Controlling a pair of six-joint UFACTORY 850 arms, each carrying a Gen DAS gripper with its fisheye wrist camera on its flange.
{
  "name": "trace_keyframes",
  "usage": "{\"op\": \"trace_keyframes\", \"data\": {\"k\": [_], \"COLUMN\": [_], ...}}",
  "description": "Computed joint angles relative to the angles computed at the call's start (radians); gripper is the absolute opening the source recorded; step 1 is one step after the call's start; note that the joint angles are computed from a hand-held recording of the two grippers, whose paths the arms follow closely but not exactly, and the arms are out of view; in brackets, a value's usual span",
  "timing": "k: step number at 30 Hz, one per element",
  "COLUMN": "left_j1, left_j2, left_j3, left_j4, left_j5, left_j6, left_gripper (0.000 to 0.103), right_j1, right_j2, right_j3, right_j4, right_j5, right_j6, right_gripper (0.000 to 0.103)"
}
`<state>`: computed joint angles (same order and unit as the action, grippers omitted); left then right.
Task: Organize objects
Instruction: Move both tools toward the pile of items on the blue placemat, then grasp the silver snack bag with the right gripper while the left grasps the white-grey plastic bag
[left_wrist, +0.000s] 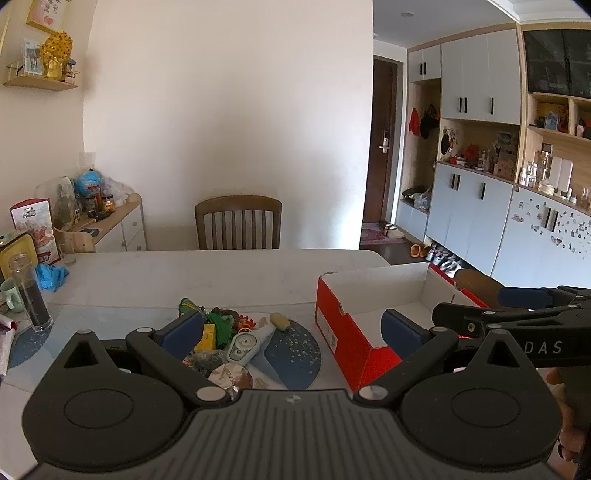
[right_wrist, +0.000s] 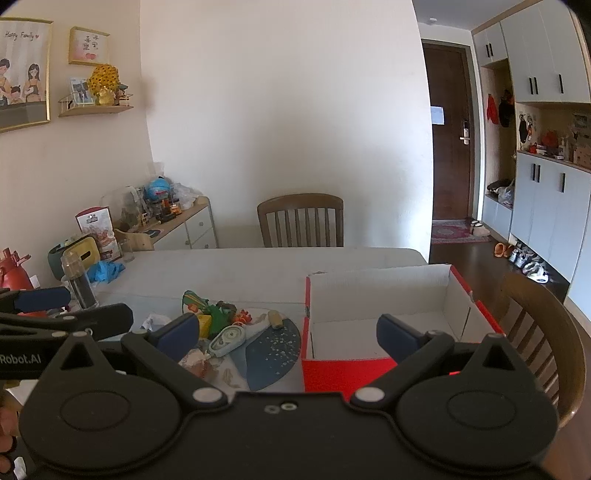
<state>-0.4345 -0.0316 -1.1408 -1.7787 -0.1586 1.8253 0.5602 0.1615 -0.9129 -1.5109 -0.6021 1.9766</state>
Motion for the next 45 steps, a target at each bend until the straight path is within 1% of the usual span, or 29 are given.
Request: {"op": "trace_keyframes", "data": {"k": [5,10,14,16,19,25,26,27,29,31,32,36,40,43,45], "left_j1": [0.008,0.03,0.058,0.078,0.103,0.143,0.147,0.153,0.165,0.176,0.182,0.199,0.214,0.216,0.218], "left_j2": [-0.006,-0.026,-0.058,-0.083,-0.123,-0.238,-0.254,-0.28,-0.325,-0.37,-0.389,-0.457,-0.536,-0.584,-0.614], "left_j3": [-0.006,-0.024,-0.055,-0.081,-0.118,-0.22,-0.232,-0.253,-0.284,-0.32,-0.335,-0.387,-0.472,-0.524,-0.561], "left_j4": [-0.003,0.098,0.216,0.288,0.313,0.453,0.486,0.551,0.608,0.754,0.789,0.822,0.963,1.054,1.105], "left_j5": [0.016,0.013,-0.003,-0.014,-0.011,0.015,0.016,0.013,-0.001,-0.021,-0.032,-0.047,-0.108,-0.141,-0.168], "left_j6": [-0.01,-0.114,-0.233,-0.306,-0.319,-0.405,-0.427,-0.481,-0.519,-0.648,-0.677,-0.674,-0.787,-0.857,-0.904], "left_gripper": [0.103,0.103,0.103,0.103,0.103,0.103,0.103,0.103,0.103,0.103,0.103,0.103,0.103,0.103,0.103], "right_j1": [0.001,-0.001,-0.004,-0.006,-0.012,-0.032,-0.036,-0.041,-0.048,-0.051,-0.053,-0.062,-0.068,-0.074,-0.074], "right_j2": [-0.008,-0.044,-0.094,-0.122,-0.165,-0.259,-0.275,-0.293,-0.335,-0.375,-0.392,-0.453,-0.527,-0.587,-0.618], "right_j3": [-0.006,-0.036,-0.083,-0.11,-0.152,-0.241,-0.255,-0.268,-0.303,-0.337,-0.351,-0.404,-0.469,-0.528,-0.56], "right_j4": [-0.022,-0.01,0.023,0.043,0.07,0.146,0.163,0.183,0.245,0.316,0.344,0.441,0.624,0.805,0.871], "right_j5": [0.012,0.029,0.044,0.052,0.07,0.116,0.127,0.141,0.156,0.16,0.164,0.203,0.232,0.211,0.197], "right_j6": [0.018,-0.001,-0.042,-0.067,-0.105,-0.206,-0.23,-0.258,-0.332,-0.408,-0.44,-0.559,-0.781,-0.974,-1.041], "right_gripper": [0.102,0.102,0.102,0.102,0.102,0.102,0.102,0.102,0.102,0.102,0.102,0.102,0.102,0.102,0.101]}}
